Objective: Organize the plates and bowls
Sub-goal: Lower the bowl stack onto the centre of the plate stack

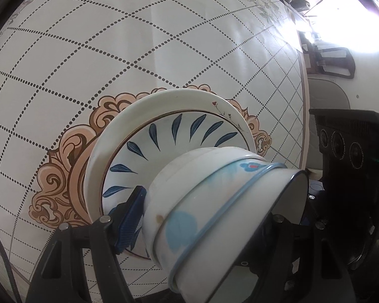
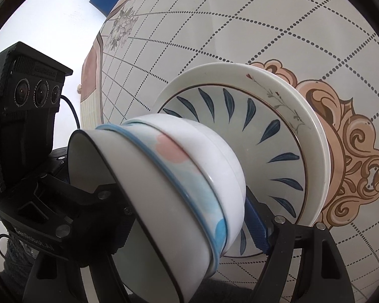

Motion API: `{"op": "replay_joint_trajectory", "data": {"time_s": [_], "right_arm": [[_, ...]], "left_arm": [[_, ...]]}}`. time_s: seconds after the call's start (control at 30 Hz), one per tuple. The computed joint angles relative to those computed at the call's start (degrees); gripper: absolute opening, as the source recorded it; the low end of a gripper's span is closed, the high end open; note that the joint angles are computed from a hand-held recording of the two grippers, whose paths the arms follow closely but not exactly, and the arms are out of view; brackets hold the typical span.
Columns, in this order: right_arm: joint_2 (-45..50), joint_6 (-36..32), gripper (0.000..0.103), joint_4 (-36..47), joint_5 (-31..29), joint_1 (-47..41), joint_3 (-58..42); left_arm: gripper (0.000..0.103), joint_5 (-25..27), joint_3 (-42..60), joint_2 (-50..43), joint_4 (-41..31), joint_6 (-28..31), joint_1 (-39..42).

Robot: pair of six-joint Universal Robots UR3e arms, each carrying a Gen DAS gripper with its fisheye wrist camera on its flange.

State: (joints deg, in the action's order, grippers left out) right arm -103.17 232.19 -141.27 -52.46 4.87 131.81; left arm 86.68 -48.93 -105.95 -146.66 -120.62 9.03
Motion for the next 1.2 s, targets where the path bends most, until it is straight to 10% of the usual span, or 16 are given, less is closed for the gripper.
{"op": "replay_joint_trajectory", "data": {"time_s": [1.2], "right_arm": [[5.4, -0.6, 0.08, 0.6, 0.4, 0.0, -2.0]], "left_arm": [[0.072, 0.2, -7.1, -0.3, 5.0, -2.7, -0.1]]}}
